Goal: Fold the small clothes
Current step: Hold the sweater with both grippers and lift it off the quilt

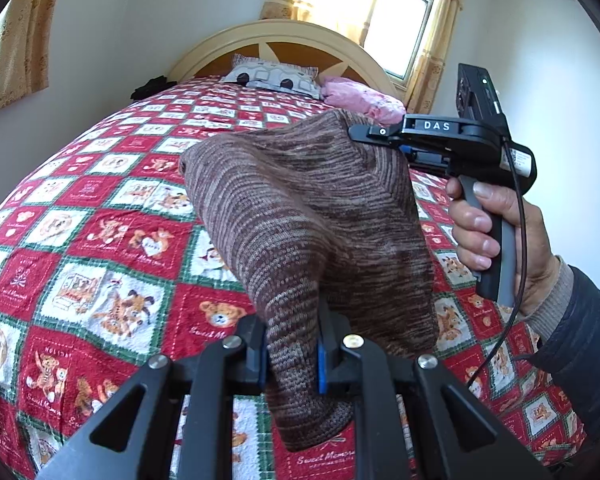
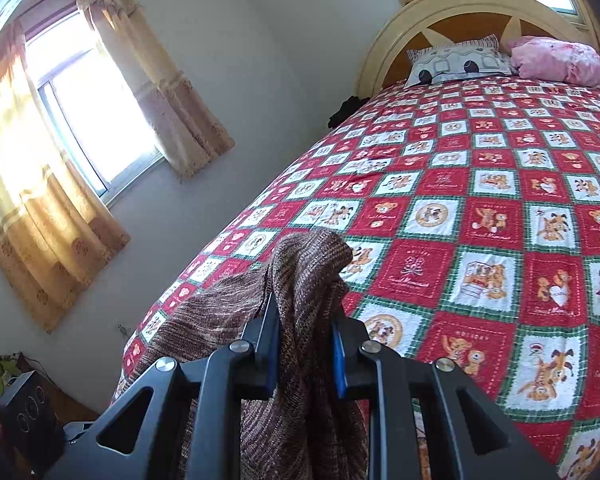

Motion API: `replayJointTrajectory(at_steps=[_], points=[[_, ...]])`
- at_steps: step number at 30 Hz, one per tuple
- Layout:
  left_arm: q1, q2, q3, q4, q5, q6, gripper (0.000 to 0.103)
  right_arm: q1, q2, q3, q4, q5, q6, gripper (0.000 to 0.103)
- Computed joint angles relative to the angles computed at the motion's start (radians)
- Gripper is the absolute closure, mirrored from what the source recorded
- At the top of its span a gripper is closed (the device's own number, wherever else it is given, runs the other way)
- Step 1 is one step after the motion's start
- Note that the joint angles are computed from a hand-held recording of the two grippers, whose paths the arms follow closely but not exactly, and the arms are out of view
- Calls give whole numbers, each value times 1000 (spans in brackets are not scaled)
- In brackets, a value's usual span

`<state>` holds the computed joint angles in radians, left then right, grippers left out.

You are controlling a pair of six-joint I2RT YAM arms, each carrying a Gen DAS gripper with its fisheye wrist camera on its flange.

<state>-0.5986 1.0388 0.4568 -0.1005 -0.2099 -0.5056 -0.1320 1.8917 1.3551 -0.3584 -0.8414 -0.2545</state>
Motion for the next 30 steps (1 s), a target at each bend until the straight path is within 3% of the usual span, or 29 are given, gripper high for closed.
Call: replayJointTrajectory(at_steps=[7, 22, 30], points=[[38, -65, -40, -30, 13, -1, 85, 76, 58, 34, 12, 45, 39, 82], [218, -90, -131, 0, 143, 29, 85, 222, 194, 115, 7, 147, 59, 82], [288, -14, -198, 95, 204, 37, 85, 277, 266, 152, 9, 241, 83, 82]])
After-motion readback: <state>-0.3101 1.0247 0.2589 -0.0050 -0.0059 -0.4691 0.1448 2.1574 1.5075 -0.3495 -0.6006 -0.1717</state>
